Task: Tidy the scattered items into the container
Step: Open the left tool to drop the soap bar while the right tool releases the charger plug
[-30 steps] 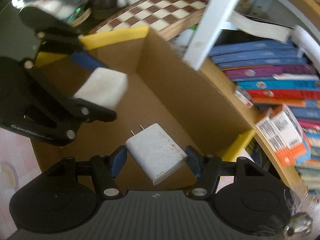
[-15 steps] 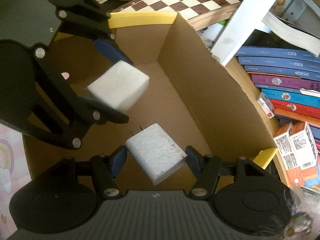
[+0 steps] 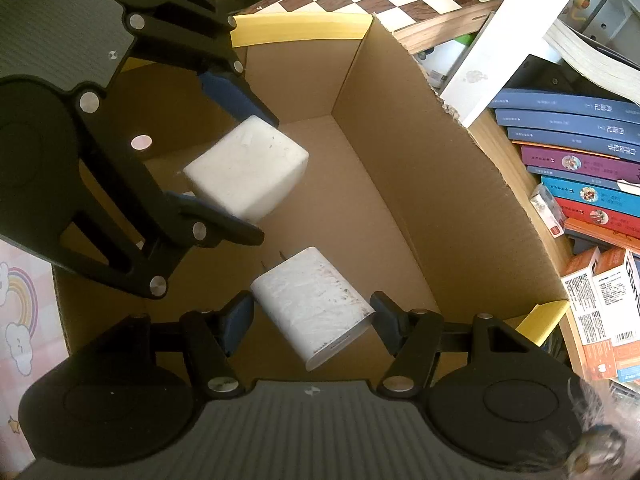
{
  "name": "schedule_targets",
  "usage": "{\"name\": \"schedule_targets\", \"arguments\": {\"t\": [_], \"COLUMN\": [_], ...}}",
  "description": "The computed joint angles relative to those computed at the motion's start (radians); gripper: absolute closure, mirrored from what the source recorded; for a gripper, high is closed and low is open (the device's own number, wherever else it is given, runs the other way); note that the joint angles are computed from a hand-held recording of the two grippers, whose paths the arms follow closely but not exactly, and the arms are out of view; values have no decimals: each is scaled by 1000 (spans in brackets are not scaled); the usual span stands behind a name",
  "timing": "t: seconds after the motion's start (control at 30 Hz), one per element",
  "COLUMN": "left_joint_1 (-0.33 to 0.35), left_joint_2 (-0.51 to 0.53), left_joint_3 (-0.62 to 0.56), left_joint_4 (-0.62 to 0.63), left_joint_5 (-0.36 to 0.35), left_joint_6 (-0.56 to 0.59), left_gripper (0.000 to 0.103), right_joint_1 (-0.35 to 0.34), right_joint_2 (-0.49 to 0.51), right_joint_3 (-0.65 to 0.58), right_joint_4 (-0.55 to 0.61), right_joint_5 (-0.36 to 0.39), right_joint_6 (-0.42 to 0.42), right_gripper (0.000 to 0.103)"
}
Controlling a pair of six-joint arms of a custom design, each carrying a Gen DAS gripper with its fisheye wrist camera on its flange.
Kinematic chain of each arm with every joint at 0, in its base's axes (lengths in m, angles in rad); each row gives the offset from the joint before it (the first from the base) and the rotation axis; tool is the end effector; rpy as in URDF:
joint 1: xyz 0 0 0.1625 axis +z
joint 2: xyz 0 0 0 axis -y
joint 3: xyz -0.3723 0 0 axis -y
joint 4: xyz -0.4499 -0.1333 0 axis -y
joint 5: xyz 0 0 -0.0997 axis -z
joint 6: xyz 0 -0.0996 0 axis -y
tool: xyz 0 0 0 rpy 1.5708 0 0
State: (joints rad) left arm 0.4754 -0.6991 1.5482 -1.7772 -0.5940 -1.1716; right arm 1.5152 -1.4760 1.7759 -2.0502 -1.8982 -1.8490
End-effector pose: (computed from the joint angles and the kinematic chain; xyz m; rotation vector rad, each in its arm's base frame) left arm -0.4601 -0.4796 -0.0400 0.2884 2.0924 -0.7079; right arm 0.0689 -0.5847 0.3252 2.1600 -1.7789 -0.2305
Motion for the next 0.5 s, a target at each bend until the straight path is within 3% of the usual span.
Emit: {"name": "schedule_targets", "arguments": {"t": [0.13, 0.5], "left_joint_1": [-1, -2], "left_joint_2": [0, -2], "left_joint_3": [2, 6], "left_joint_4": [-3, -11], "left_joint_5": [3, 11], "left_joint_6": [2, 8], "left_gripper": [34, 34], "right_joint_1": [-1, 2], "right_joint_2": [-3, -4], "right_joint_3": [2, 3], "right_joint_4": [1, 6], "right_joint_5": [1, -4], "right_joint_6": [-3, -4], "right_gripper": [41, 41]}}
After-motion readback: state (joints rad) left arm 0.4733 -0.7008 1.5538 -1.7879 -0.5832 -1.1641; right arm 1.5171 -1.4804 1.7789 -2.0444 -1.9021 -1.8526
